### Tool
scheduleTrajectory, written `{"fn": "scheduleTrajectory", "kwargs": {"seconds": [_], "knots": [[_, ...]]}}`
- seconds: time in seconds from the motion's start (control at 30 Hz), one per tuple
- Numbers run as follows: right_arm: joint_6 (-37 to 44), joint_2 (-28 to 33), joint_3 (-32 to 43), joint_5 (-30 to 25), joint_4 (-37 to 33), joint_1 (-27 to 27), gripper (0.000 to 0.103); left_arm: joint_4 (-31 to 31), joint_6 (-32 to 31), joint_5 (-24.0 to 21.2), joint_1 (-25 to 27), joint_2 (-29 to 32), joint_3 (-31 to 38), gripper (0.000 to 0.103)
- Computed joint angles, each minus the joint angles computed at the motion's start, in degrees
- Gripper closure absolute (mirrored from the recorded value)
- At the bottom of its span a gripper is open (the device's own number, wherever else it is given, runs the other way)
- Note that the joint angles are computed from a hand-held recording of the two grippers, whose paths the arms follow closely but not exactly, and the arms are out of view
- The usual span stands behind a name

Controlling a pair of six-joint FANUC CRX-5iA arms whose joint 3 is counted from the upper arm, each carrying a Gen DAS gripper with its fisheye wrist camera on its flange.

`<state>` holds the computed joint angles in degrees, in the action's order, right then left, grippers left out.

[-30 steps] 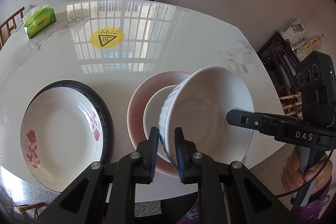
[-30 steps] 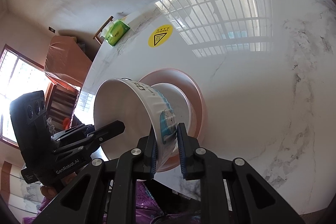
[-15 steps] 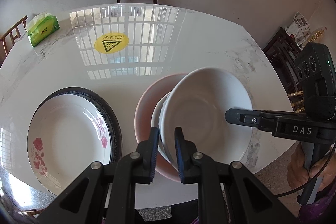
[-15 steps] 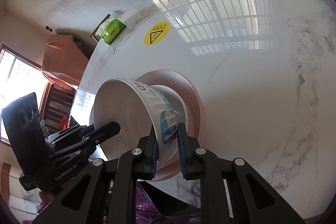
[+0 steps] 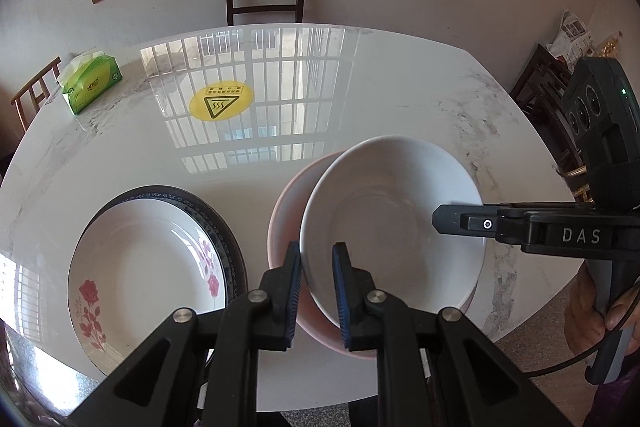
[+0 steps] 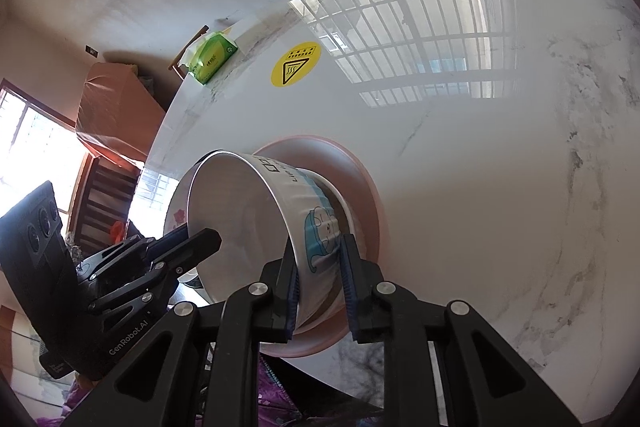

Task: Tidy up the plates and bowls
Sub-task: 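Carry the Dog bowl with the left gripper over the nested bowls, then lower the Dog bowl into the stack and open the left gripper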

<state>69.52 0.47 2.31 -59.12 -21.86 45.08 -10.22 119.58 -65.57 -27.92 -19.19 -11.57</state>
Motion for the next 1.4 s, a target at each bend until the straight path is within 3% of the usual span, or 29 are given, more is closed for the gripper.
{"fn": "scheduleTrajectory", "kwargs": {"seconds": [0.37, 0.6, 0.77, 0.9, 1.07, 1.13, 1.23, 1.4], "knots": [[1.6, 0.5, 0.3, 0.2, -2.7, -1.4, 0.084, -6.6, 3.1, -1.9, -4.0, 1.0, 2.8, 0.087], [-1.5, -1.1, -2.5, 4.2, 7.1, 3.2, 0.082, -8.8, 4.4, -2.5, -5.3, 1.6, 3.2, 0.087], [-1.4, -2.2, -4.1, 6.3, 9.6, 4.2, 0.082, -10.0, 5.0, -2.7, -6.1, 1.6, 3.4, 0.086], [-2.3, -4.0, -6.5, 9.7, 12.1, 5.4, 0.082, -12.2, 6.6, -3.3, -7.4, 1.6, 3.9, 0.074], [-6.4, -7.3, -12.0, 16.5, 17.5, 6.9, 0.081, -11.7, 6.3, -1.4, -6.6, -0.4, 2.5, 0.067], [-10.5, -9.3, -16.1, 21.0, 23.2, 8.4, 0.075, -11.1, 6.2, -0.3, -5.3, -1.7, 1.3, 0.063], [-23.0, -12.8, -24.7, 28.5, 38.2, 11.2, 0.071, -6.9, 4.2, 1.9, -1.2, -4.3, -1.8, 0.063], [-39.9, -16.4, -33.8, 30.8, 56.8, 12.6, 0.07, 6.8, -6.0, 7.7, 8.2, -10.0, -10.3, 0.063]]}}
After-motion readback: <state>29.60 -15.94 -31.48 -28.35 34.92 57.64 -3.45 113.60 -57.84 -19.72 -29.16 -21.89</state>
